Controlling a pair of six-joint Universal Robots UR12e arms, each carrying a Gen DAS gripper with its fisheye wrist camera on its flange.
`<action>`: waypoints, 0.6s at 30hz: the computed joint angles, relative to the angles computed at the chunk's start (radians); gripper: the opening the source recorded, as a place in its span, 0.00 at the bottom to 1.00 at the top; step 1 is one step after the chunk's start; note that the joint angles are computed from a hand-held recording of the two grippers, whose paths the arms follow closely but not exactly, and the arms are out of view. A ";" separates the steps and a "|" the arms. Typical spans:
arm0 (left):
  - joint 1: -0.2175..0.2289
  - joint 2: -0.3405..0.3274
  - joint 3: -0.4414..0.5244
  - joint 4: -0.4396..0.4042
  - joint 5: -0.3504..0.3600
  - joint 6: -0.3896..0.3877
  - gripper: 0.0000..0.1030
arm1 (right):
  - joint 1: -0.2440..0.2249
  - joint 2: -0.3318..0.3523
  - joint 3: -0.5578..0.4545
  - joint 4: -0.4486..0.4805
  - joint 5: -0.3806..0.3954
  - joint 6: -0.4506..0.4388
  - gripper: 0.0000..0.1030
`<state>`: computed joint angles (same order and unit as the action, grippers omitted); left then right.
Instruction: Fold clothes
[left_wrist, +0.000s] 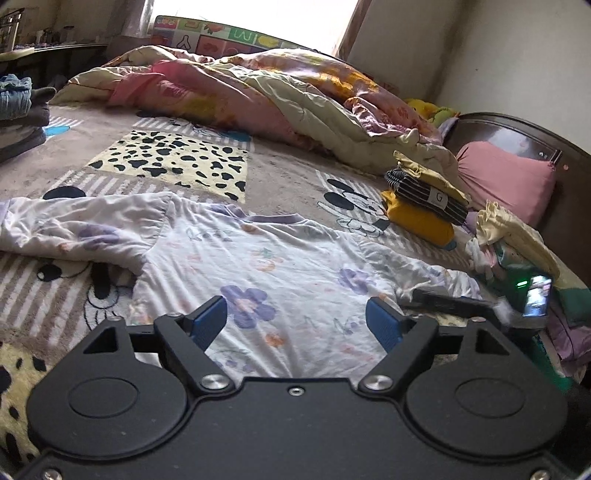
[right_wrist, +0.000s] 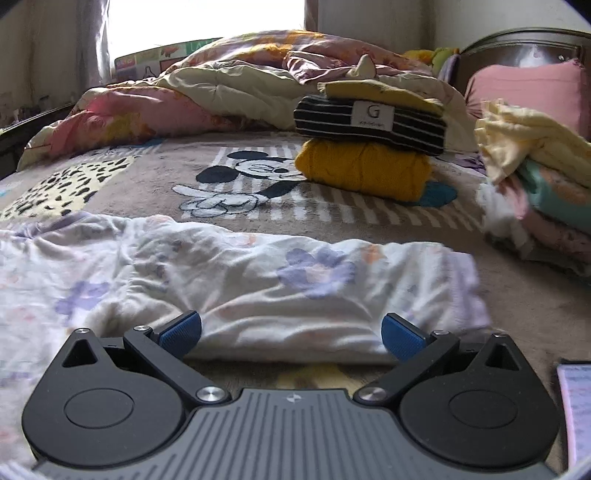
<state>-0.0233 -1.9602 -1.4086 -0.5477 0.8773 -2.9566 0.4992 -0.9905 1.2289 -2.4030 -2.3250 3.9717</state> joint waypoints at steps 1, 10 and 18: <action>0.000 -0.004 0.008 -0.011 -0.003 0.015 0.81 | 0.004 -0.010 0.002 0.017 0.007 0.010 1.00; -0.043 -0.073 0.156 -0.180 -0.064 0.207 0.81 | 0.034 -0.122 0.154 -0.228 0.184 0.010 1.00; -0.129 -0.166 0.348 -0.305 0.004 0.298 0.78 | 0.084 -0.151 0.225 -0.318 0.218 0.180 1.00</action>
